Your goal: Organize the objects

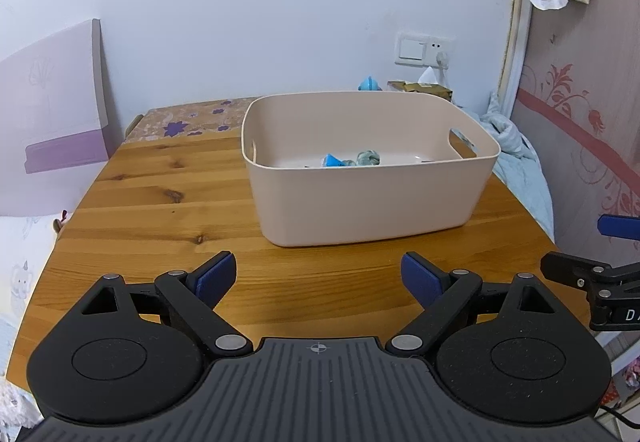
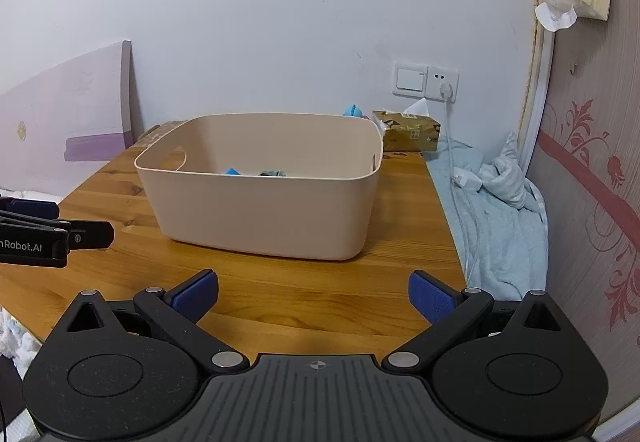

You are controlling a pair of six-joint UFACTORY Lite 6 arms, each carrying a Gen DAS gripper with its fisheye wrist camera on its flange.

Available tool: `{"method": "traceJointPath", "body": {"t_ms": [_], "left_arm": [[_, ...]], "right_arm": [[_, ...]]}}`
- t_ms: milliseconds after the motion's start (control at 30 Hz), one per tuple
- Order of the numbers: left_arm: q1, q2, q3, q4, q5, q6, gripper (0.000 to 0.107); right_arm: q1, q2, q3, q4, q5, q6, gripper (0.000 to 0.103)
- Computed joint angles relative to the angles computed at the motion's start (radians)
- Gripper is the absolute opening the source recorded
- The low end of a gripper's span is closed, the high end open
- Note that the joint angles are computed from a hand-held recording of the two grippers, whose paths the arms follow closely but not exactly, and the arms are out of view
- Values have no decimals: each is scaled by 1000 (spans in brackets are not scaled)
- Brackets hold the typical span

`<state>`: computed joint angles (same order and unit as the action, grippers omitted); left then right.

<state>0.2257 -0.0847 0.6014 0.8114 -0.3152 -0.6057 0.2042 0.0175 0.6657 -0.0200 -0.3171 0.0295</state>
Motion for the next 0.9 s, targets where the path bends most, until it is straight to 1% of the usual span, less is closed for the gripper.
{"method": "traceJointPath", "body": {"t_ms": [233,433,767,900], "left_arm": [[18,-33,-37,46,-8,-38,91],[27,-50,-67,72,-17,-44,91],[26,-64,-90,25,-16,1,91],[40,-68,-93,69,-21,-37,91]], "right_arm": [[-2,-57,-58,-19,7,41,103],[-14,-81,-77,-76,9,133,103],[9,-95,-69,-5,44,51,103],[18,-97,-64,6,52,39,103]]}}
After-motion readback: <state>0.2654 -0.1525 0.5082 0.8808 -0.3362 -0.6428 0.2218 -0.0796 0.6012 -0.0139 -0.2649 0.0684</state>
